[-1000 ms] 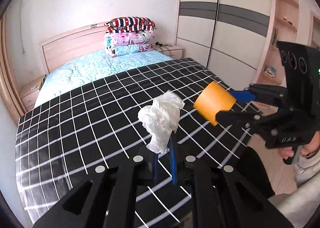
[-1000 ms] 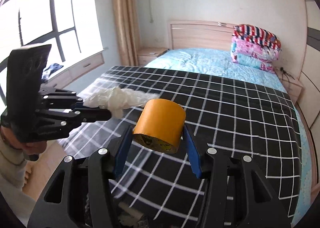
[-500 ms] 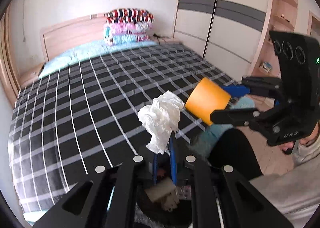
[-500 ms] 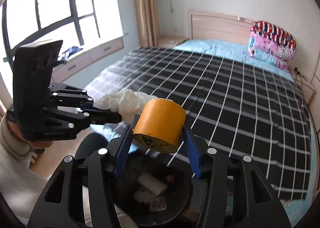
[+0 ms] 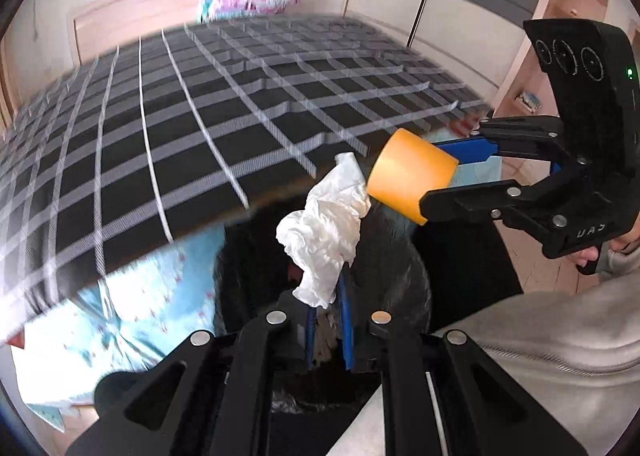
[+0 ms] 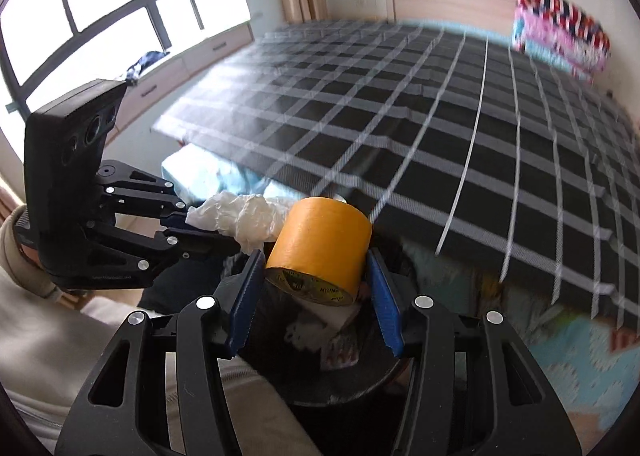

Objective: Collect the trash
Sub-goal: 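Carry the tissue and tape roll over the trash bag with both grippers, then open both grippers to drop the tissue and tape roll into the bag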

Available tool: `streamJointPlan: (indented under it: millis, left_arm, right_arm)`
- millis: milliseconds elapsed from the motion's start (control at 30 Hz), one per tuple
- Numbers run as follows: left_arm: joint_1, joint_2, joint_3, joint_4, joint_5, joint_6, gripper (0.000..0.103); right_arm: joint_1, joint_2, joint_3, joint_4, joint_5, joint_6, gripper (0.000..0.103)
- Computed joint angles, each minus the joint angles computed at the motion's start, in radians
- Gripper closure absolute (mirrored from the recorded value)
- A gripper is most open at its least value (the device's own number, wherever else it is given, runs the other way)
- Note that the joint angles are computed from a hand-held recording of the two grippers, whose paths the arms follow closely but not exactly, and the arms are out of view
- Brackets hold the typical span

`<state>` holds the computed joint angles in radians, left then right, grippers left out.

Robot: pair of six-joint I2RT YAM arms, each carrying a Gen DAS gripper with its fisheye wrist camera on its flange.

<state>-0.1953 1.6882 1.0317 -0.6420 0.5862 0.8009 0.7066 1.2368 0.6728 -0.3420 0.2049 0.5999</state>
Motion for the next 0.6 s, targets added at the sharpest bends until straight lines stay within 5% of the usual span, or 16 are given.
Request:
streamJointPlan:
  millis: [600]
  left_arm:
    - [-0.073, 0.311, 0.066, 0.113, -0.191, -0.083, 0.093]
  right_arm:
    - [-0.094, 0.367, -0.054, 0.260, -0.207, 0.025, 0.052]
